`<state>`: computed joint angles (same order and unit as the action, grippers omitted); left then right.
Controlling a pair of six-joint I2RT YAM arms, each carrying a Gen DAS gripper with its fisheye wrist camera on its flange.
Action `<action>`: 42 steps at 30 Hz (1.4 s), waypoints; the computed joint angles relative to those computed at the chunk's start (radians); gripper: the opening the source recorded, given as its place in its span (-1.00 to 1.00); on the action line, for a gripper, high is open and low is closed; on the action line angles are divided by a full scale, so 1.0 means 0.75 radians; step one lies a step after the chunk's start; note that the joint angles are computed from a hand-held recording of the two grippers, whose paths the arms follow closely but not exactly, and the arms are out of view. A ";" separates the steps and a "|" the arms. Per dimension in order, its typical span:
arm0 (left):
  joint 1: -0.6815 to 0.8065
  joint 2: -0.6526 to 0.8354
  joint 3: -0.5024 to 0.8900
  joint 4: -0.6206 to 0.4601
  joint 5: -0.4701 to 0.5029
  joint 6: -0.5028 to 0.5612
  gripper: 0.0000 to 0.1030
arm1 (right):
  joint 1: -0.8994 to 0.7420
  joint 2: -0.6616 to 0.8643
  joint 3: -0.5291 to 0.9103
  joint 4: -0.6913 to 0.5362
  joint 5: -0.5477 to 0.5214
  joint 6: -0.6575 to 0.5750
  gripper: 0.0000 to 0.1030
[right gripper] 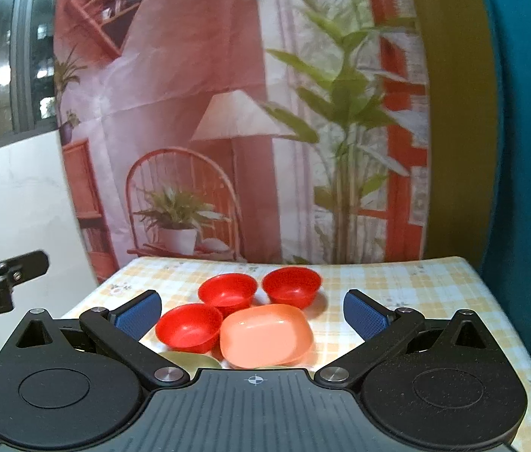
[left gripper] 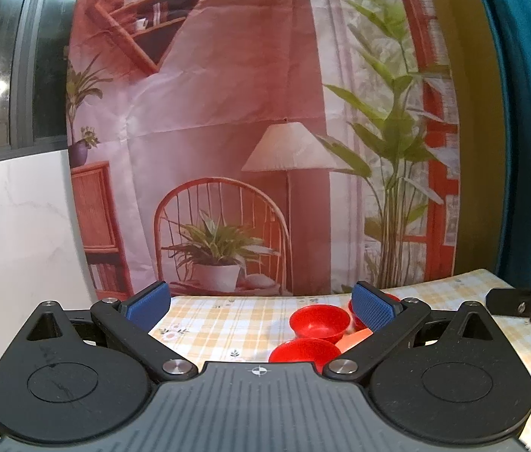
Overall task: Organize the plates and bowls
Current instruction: 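Move both grippers forward toward the nearest pale green plate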
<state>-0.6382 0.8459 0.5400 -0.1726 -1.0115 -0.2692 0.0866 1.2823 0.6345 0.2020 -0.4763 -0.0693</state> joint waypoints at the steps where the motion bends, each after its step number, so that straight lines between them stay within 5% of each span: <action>1: 0.045 0.038 0.000 0.055 0.044 0.028 1.00 | 0.022 0.050 0.027 0.018 0.023 0.002 0.99; 8: 0.246 0.245 -0.028 0.322 0.261 0.125 1.00 | 0.080 0.383 0.222 0.016 0.076 0.044 0.99; 13: 0.396 0.383 -0.031 0.364 0.435 0.065 0.85 | 0.115 0.531 0.253 0.076 0.189 0.041 0.99; 23: 0.588 0.589 -0.056 0.415 0.670 -0.021 0.59 | 0.166 0.748 0.301 0.129 0.186 0.002 0.99; 29: 0.637 0.678 -0.067 0.458 0.844 -0.015 0.12 | 0.176 0.787 0.304 0.140 0.180 -0.043 0.96; 42: 0.632 0.842 -0.079 0.565 0.946 -0.076 0.00 | 0.167 0.881 0.349 0.110 0.088 -0.095 0.41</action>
<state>-0.1643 1.4771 0.4809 0.2512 -0.3018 -0.3261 0.2121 1.9434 0.8965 0.2849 -0.4099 -0.1405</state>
